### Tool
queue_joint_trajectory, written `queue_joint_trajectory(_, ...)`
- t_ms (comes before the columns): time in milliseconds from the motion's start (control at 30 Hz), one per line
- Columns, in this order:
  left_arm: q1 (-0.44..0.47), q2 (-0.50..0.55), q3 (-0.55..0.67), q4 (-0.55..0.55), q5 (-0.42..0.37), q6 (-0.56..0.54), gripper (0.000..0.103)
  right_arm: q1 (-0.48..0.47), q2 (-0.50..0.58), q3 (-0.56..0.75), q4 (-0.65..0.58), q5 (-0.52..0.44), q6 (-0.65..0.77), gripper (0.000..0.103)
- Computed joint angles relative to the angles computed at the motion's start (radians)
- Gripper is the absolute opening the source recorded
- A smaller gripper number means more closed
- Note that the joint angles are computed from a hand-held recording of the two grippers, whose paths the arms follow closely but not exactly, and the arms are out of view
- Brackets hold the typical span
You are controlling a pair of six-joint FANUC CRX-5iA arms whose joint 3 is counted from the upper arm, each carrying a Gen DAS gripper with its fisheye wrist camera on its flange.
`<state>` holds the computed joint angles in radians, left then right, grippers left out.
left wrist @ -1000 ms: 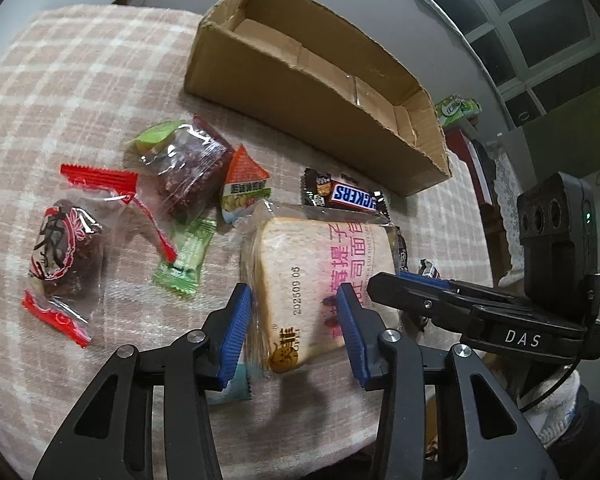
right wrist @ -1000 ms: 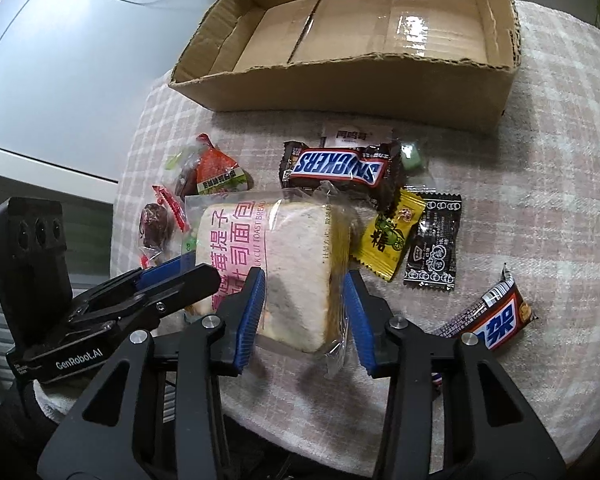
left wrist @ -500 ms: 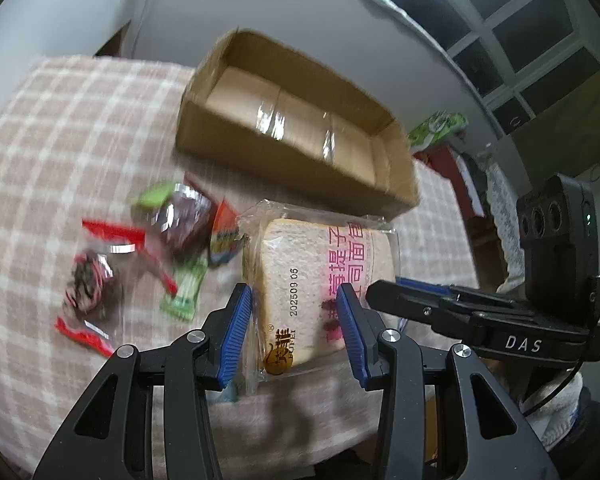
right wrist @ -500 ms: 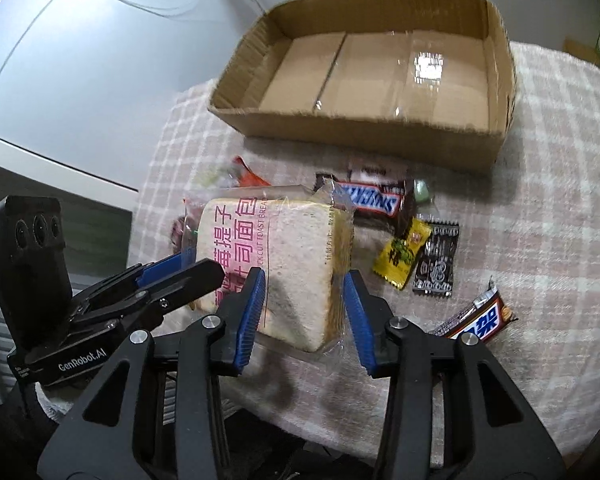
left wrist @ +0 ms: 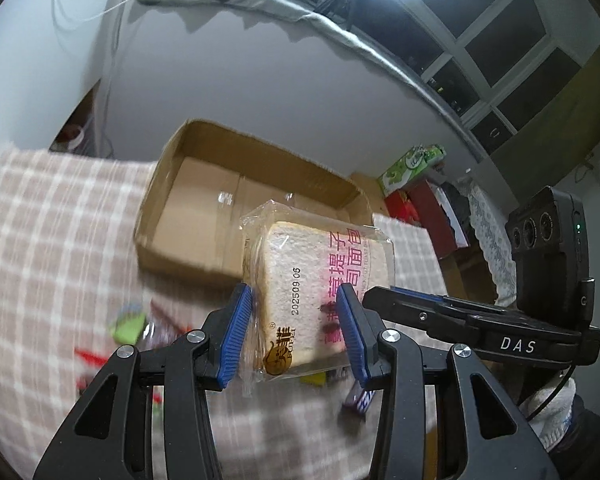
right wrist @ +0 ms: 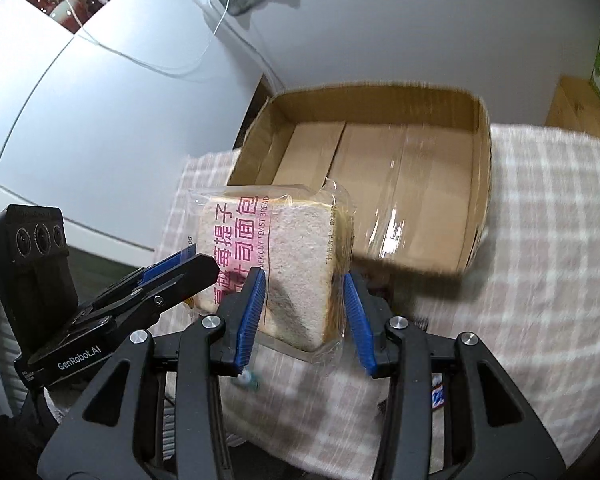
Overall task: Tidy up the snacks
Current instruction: 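Carry the bread loaf into the cardboard box and open the right gripper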
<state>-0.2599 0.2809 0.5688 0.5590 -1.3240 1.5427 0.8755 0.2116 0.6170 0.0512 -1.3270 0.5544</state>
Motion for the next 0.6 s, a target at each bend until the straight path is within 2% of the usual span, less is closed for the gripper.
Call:
queue_joint_trajectory(300,-0.02,0.145,0.199,-0.01,-0.03,0.044,0.041,-0.075,0.075,0.096,-0.016,-0.02,0.046,0.043)
queue_joint_trajectory(600,-0.033,0.24,0.334,-0.051,-0.074,0.084,0.041,-0.121,0.155,0.19,-0.037,-0.074,0.11,0.043)
